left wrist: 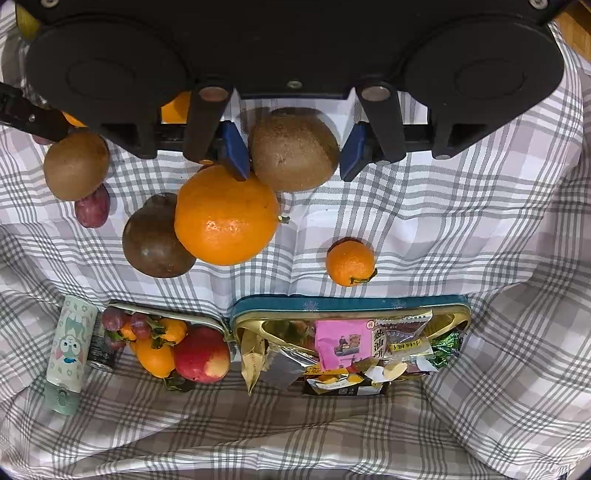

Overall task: Organize fruits
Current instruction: 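Close the left tool on the kiwi while the right tool grasps the plum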

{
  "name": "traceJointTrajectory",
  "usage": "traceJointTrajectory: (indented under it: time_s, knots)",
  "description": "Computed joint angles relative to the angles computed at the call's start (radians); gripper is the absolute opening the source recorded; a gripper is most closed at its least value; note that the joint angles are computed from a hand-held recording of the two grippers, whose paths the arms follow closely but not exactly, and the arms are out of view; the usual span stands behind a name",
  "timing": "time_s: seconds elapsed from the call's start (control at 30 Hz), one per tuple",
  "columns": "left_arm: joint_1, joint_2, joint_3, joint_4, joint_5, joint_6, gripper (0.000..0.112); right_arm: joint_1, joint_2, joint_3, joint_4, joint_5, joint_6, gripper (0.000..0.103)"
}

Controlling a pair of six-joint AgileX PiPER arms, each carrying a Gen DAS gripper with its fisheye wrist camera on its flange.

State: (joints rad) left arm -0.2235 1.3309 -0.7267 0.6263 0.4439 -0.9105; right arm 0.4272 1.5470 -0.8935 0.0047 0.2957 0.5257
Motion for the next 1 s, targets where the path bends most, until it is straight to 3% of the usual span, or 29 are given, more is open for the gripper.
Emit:
traceJointTrajectory:
  time_s: [0.27,0.6,0.77,1.0]
  knots:
    - [0.012,-0.066,0.030,-0.135,0.024,0.129,0.058,0.031,-0.019,0.017,-0.115,0.006,0.062,0.042]
    - [-0.041,-0.047,0.030,0.012,0.040,-0.019,0.058,0.065,-0.017,0.018,-0.293,0.014,0.191,0.043]
    - [-0.032,-0.031,0.026,0.044,0.018,-0.041,0.057,0.061,-0.005,0.007,-0.271,0.016,0.175,0.043]
    - [0.020,-0.053,0.031,-0.085,-0.010,0.071,0.057,0.027,-0.030,0.032,-0.127,-0.018,0.053,0.042]
